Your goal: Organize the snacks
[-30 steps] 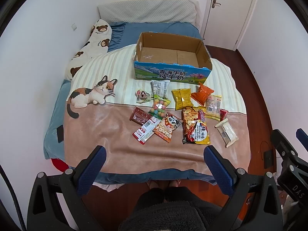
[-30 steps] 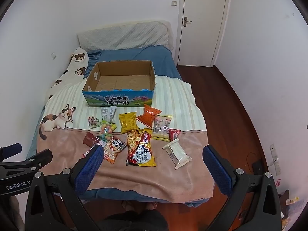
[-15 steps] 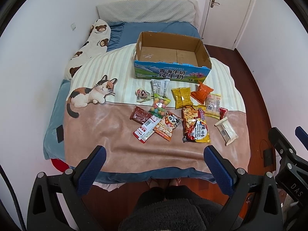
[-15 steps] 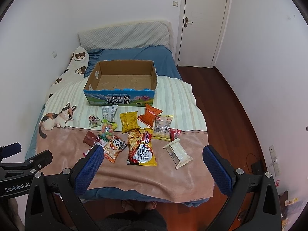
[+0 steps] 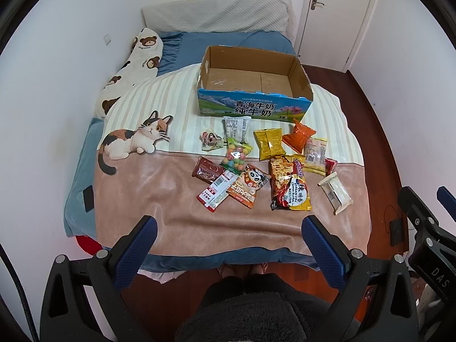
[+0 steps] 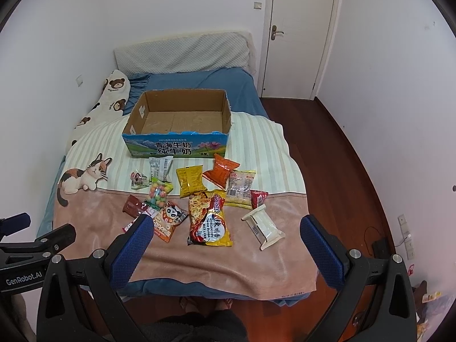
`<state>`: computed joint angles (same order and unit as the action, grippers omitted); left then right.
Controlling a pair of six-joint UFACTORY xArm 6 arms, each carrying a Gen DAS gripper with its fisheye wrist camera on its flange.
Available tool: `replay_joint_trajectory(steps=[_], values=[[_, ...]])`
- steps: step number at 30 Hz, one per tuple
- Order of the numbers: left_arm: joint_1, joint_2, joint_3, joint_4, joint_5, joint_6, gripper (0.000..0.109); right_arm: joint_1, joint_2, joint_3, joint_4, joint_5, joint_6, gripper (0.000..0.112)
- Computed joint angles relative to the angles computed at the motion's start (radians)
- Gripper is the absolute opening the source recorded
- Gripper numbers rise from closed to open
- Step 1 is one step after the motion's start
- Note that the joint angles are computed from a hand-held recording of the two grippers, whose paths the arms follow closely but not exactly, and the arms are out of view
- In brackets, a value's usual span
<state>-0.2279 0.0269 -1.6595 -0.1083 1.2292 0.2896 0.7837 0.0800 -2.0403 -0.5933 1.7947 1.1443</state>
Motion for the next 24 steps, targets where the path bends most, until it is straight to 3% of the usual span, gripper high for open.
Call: replay_joint_trajectory(steps=[24], values=[[-0.019, 0.018, -0.017, 0.004, 0.002, -0.010, 0.103, -0.012, -0.004, 0.012, -0.006, 0.001, -0.005, 0.103]])
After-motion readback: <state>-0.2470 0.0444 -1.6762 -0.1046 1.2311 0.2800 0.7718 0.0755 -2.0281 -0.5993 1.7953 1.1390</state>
